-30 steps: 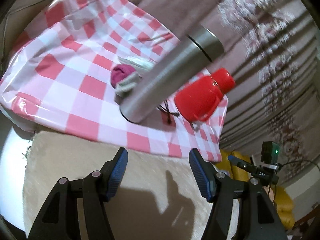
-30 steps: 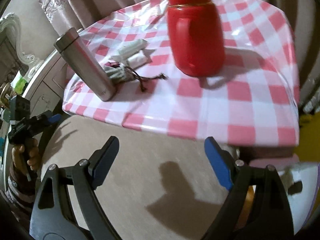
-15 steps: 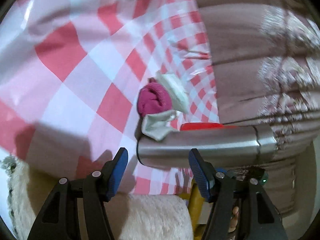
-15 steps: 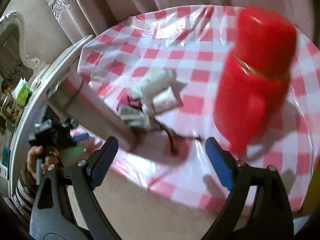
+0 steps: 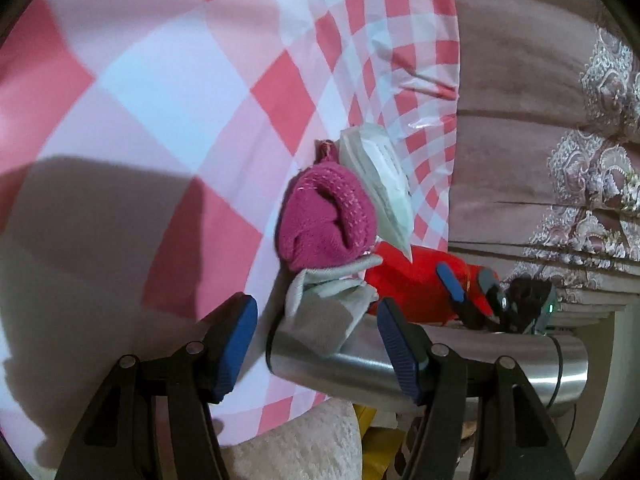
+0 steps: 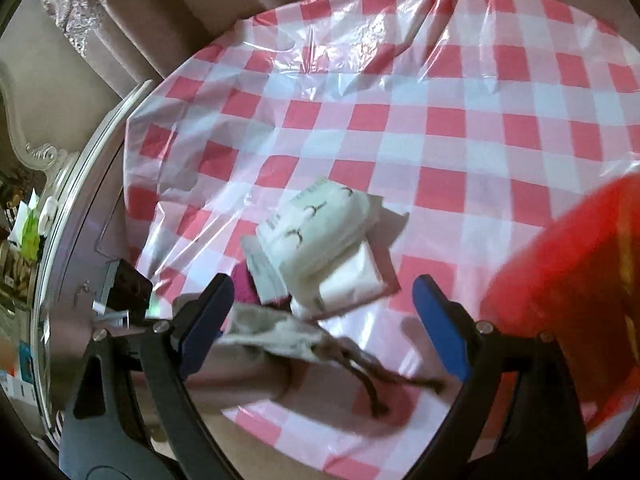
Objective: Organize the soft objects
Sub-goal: 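Grasp the beige drawstring bag with the left tool while the right tool grasps the mint wipe pack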
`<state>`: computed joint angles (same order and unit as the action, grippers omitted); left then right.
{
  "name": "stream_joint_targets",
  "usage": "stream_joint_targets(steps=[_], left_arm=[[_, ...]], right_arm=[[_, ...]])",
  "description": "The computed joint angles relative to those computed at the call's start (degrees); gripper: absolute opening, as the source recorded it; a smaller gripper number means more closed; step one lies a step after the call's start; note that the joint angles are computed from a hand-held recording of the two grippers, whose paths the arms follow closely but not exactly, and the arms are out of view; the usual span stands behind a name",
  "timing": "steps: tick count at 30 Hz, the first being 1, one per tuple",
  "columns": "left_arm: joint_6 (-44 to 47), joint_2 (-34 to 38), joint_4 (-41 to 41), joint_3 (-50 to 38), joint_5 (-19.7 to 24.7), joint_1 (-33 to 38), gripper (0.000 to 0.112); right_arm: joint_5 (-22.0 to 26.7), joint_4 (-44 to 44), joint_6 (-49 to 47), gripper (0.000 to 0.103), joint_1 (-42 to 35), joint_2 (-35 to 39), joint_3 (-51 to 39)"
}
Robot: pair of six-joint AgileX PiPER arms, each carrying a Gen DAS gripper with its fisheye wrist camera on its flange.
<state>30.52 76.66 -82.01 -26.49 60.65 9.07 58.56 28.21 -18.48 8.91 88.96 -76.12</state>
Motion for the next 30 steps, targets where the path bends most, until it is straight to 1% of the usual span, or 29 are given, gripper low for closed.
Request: stream_joint_targets(steps=[4,8,12,13,17,22,24,26,28,30], left_arm=[[0.6,3.5,-0.7,-2.7,-0.2,-2.4,0.062],[-0.2,6.9,0.1,-6.3,-0.3,-5.3,0.059],[1.0,9.3,-0.1,-7.3,0.4,-6.1,0.049],[1.4,9.9,-0.3,-7.5,0.5,-6.2,0.047],[3.9,12.2,-1.8,-8.2,1.7,-6.7,0.044],[5.7,14.0,-3.2,-8.6,2.0,-7.3,0.035],[6.4,14.6,-3.5,-8.6,2.1,-7.4,0.030],[6.9,15.0,-3.6,-8.4,1.7,-7.5,0.024],[7.4,15.2,-3.6,-8.1,1.3,-7.5,0.015],[8.3,15.3,-4.2,-7.5,1.1,-7.6,0.007]], right_arm=[[-0.4,-0.8,3.3,0.092,1.8,7.3,-5.3],[1.5,-1.8,6.3,0.092,2.4,15.2,-12.1],[3.2,-1.7,8.1,0.092,2.4,21.1,-16.9],[3.6,-1.8,8.7,0.092,2.5,22.3,-17.9],[4.7,-0.1,8.8,0.093,2.5,25.5,-20.6],[6.1,2.9,8.0,0.092,2.7,29.2,-23.3],[5.8,3.9,6.6,0.092,3.0,29.9,-23.5],[3.7,4.5,4.9,0.081,3.1,29.6,-22.5],[2.4,5.7,3.7,0.067,2.9,29.1,-21.6],[0.6,5.1,2.5,0.061,3.6,28.2,-20.9]])
